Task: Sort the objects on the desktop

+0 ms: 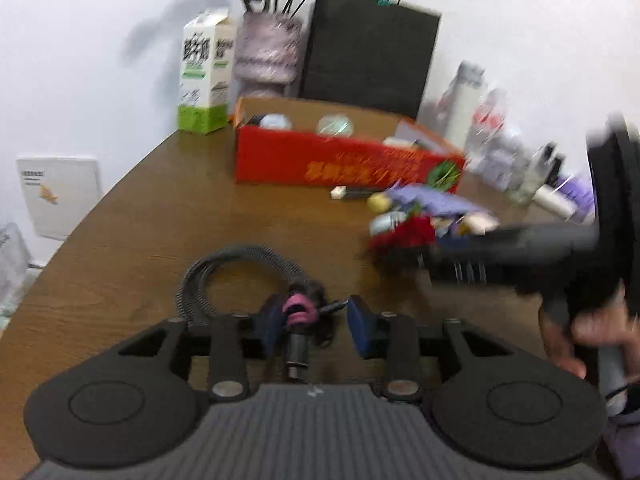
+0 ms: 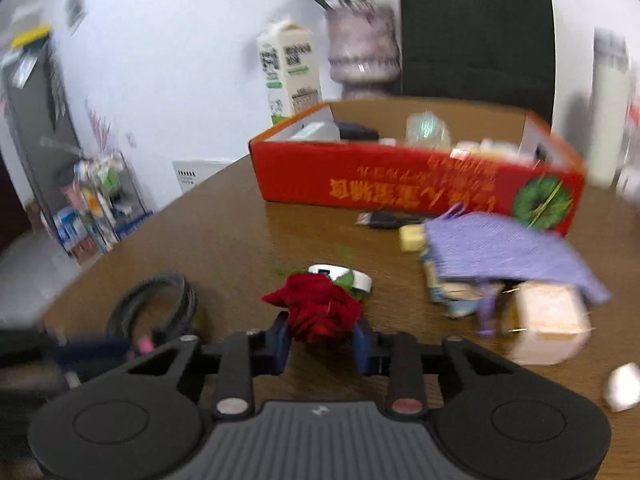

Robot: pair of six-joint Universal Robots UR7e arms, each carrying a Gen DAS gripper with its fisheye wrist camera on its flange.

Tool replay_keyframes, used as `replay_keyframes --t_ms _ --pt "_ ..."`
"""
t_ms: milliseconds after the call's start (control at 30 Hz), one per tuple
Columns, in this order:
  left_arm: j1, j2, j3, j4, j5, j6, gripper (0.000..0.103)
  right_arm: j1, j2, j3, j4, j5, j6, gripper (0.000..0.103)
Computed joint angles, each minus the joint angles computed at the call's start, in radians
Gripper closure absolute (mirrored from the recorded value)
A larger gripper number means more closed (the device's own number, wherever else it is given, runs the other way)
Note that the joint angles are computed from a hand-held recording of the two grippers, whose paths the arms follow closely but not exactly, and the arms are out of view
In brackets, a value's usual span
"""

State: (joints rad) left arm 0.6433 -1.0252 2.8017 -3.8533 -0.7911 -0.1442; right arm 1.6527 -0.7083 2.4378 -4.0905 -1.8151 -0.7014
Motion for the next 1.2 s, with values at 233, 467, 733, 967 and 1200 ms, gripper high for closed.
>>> replay_keyframes --t_ms 233,467,733,967,1200 --pt "0.103 -0.062 -0.131 0.163 -0.295 0.01 0.055 -0.074 0.025 0.174 -0.254 0.07 -0.285 0.074" --pt "0.154 0.058 -0.274 0.31 -0.348 -0.081 0.065 -0.065 0.093 0.231 -0.384 0.082 -0.355 0.074" --pt "0.131 0.113 -0.235 0.108 -0.276 -0.117 0.092 -0.076 0.099 0.222 -0.393 0.07 -0.349 0.084" --pt "0.1 0.132 -0.223 0.104 -0.211 -0.096 0.091 -0.09 0.062 0.203 -0.362 0.014 -0.24 0.094" --pt "0.188 0.115 -0.216 0.105 -0.301 -0.166 0.086 -0.147 -0.004 0.247 -0.374 0.098 -0.108 0.07"
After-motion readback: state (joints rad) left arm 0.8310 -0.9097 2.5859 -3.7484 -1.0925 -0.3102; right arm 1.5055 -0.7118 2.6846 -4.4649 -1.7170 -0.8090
